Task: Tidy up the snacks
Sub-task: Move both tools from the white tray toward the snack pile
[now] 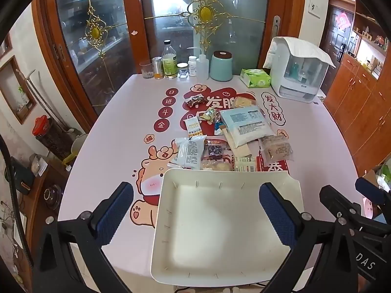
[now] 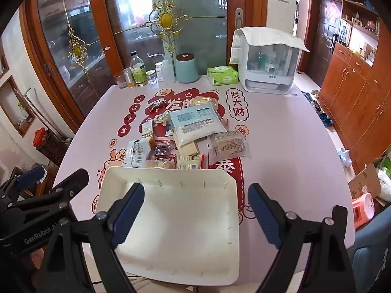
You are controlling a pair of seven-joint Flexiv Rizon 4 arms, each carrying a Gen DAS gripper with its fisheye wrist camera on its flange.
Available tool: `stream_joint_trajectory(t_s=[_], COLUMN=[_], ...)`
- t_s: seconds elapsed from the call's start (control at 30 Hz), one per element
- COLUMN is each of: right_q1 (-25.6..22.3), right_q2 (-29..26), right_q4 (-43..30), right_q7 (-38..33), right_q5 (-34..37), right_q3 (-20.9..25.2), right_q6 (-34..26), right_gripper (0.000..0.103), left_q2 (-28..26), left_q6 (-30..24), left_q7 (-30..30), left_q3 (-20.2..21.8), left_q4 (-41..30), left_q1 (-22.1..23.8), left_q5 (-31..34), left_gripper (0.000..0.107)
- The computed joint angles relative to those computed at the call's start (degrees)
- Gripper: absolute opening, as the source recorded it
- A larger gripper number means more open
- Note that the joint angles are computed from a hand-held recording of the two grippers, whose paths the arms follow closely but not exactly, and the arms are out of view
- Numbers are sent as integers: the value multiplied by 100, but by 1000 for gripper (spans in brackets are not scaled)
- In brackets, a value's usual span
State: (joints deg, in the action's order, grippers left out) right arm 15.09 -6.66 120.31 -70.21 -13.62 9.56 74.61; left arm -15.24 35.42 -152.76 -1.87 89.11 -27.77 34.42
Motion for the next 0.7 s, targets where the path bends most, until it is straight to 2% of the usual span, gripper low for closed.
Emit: stream_joint_trajectory(t_s=[0.03,0.3,0.7], right_q1=[-23,51,9], right_q2=[-7,6,-21], right_q4=[-73,-7,-85], right_q7=[-99,82,-64], right_q5=[207,-18,224], right_q3=[59,-8,60], right_q6=[-114,-71,-91], right_gripper=[88,88,88], left_q2=[1,-48,54], left_q6=[11,200,285], left_q7=[23,60,169], left_q3=[-6,18,12], left_q4=[12,87,208], left_q1=[15,90,124], left_q5=[-37,-150,-201], left_gripper=[102,102,101])
